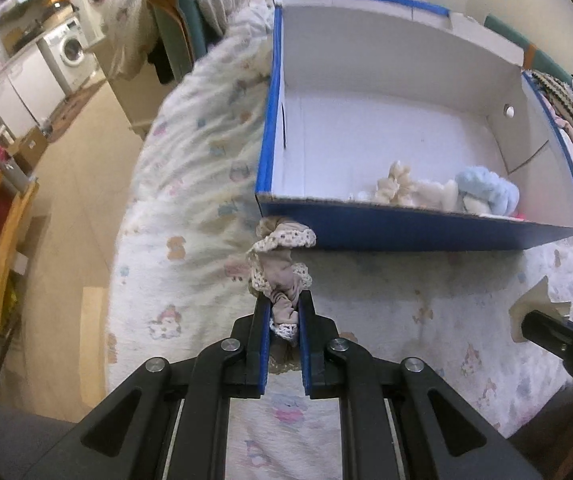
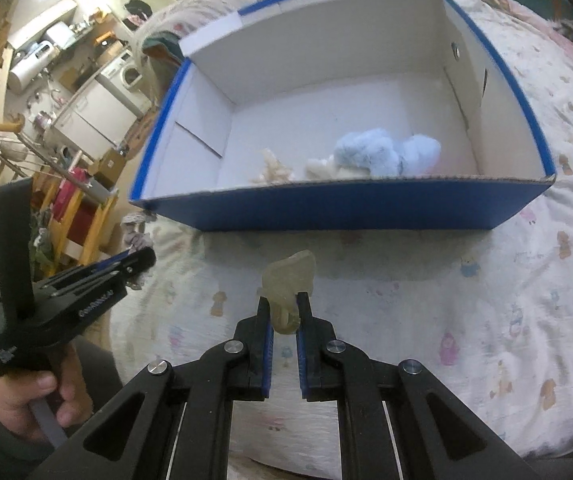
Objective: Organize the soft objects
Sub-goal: 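Carry the lace cloth with the left tool while the right tool carries the pacifier into the box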
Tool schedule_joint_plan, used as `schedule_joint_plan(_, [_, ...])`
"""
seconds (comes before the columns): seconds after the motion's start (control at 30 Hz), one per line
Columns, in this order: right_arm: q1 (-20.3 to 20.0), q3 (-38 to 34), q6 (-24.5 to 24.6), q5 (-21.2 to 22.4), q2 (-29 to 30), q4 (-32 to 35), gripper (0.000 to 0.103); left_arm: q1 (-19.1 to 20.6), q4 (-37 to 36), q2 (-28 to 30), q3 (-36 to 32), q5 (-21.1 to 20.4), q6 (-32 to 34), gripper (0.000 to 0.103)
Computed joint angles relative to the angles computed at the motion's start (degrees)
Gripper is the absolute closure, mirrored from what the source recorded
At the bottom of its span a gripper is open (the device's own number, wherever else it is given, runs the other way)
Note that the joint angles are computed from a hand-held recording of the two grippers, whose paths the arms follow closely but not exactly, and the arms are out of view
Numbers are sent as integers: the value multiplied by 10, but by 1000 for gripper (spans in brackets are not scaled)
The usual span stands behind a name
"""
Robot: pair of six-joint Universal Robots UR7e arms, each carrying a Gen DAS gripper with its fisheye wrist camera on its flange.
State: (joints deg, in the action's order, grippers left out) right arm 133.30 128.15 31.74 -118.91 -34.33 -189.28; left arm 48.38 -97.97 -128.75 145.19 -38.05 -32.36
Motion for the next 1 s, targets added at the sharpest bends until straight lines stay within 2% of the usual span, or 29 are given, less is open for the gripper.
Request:
schedule_joint_plan(0.13, [15,13,-3,-10,-15,-22,92,-36,37,-30,6,18,-23,92])
schedule_joint_plan(0.33, [36,22,-18,-42,-38,-57,92,-108,115,-71,1,43,-92,92])
schedule_joint_plan(0.5, [32,24,-23,-40,-49,-85,92,-123,109,-70,1,45,-104,92])
schedule_joint_plan(0.67, [18,15,-43,-37,-53,-92,92,-115,50,-37,-5,37,-72,92])
schedule_joint_plan(1.0, [-17,-18,-108,-37,-53,-88,92,-69,-136,70,-25,26,56,92])
